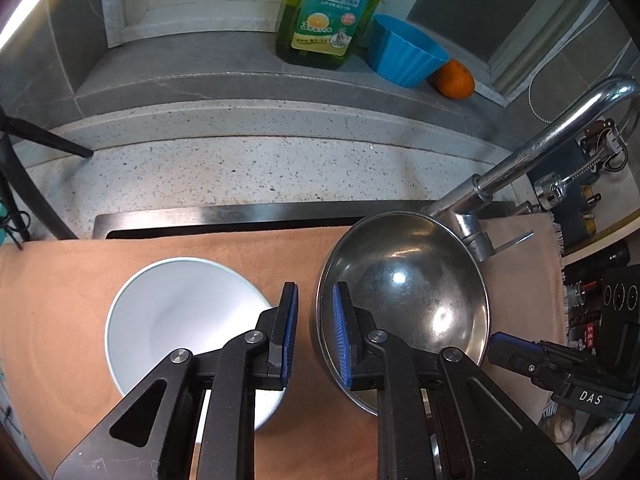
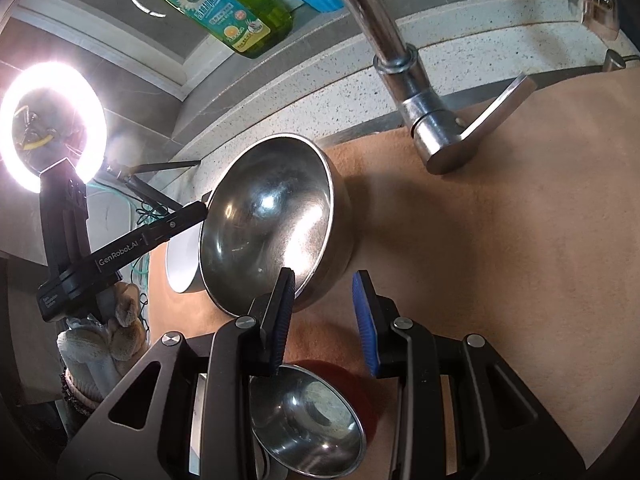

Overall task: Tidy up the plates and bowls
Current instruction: 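Close the left tool on the plain steel bowl's rim, then lift the steel bowl with the left tool and carry it beside the plate stack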

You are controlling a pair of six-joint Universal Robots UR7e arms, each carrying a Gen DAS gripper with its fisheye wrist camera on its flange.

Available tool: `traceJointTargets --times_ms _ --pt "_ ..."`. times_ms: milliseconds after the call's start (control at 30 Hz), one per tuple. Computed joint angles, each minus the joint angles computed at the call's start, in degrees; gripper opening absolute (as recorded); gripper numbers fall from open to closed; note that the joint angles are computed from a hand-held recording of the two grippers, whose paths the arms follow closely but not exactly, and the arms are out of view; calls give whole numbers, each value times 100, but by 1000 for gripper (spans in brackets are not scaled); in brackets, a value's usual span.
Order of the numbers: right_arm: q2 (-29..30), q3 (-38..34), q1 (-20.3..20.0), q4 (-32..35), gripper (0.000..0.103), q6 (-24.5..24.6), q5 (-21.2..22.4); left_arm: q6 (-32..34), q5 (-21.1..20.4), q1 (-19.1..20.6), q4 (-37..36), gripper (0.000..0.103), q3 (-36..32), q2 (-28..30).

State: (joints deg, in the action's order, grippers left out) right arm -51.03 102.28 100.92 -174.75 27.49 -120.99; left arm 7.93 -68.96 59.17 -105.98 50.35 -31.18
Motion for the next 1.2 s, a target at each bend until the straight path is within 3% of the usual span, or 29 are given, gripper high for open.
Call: traceJointTargets --times_ms 267,367,667,1200 --pt "177 -170 -20 60 30 36 1 112 9 -11 75 16 -68 91" --pt "214 -206 -36 46 22 58 17 94 -23 15 153 11 -137 132" --pt "265 -276 26 77 20 132 -163 132 -55 11 22 10 19 41" --pt "135 -77 518 -120 20 91 -452 407 -517 -11 -409 10 831 -814"
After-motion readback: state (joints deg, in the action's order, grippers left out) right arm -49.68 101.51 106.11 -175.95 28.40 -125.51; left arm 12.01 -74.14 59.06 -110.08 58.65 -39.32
